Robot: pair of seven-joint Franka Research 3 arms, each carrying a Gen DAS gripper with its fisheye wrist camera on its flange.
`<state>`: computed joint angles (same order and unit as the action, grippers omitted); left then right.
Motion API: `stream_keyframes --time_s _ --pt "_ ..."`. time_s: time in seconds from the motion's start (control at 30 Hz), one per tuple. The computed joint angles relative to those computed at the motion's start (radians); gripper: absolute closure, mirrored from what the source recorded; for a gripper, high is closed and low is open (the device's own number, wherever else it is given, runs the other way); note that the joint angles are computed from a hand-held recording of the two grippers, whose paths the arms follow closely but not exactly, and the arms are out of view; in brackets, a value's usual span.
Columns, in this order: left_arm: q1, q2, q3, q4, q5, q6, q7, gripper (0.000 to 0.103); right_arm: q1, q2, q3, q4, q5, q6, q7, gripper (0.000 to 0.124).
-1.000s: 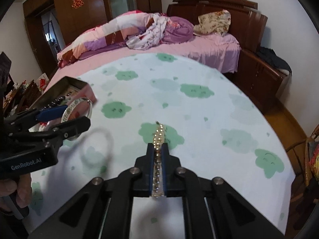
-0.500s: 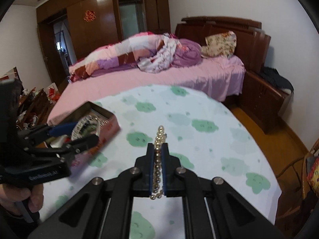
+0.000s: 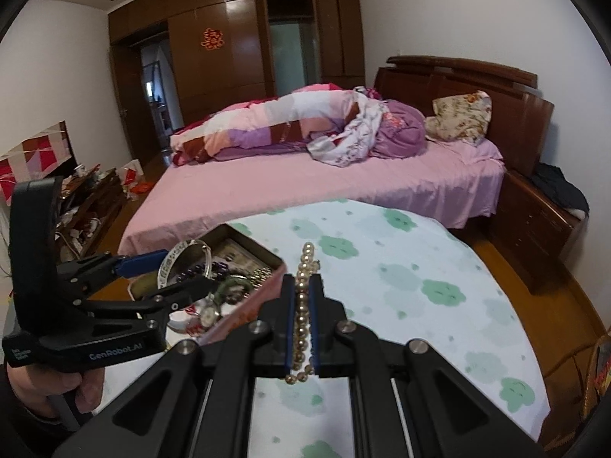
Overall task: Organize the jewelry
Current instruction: 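Carry the silver bangle and pearl necklace into the tin and open both tools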
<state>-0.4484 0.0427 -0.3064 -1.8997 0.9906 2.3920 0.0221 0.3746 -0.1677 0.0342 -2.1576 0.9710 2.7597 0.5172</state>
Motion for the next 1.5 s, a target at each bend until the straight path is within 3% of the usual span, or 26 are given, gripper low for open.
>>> stream_keyframes --time_s 0.73,1.5 --pt "0.079 -0.124 -0.015 -0.162 -0.022 -0.015 -0.072 0.037 0.047 0.070 0.055 0.062 0.054 -0.043 -0.068 0.115" --pt "0.124 -0.157 -0.021 -0.243 -0.069 0.018 -0.057 0.037 0.051 0.139 0.091 0.085 0.048 -0.066 -0.023 0.115"
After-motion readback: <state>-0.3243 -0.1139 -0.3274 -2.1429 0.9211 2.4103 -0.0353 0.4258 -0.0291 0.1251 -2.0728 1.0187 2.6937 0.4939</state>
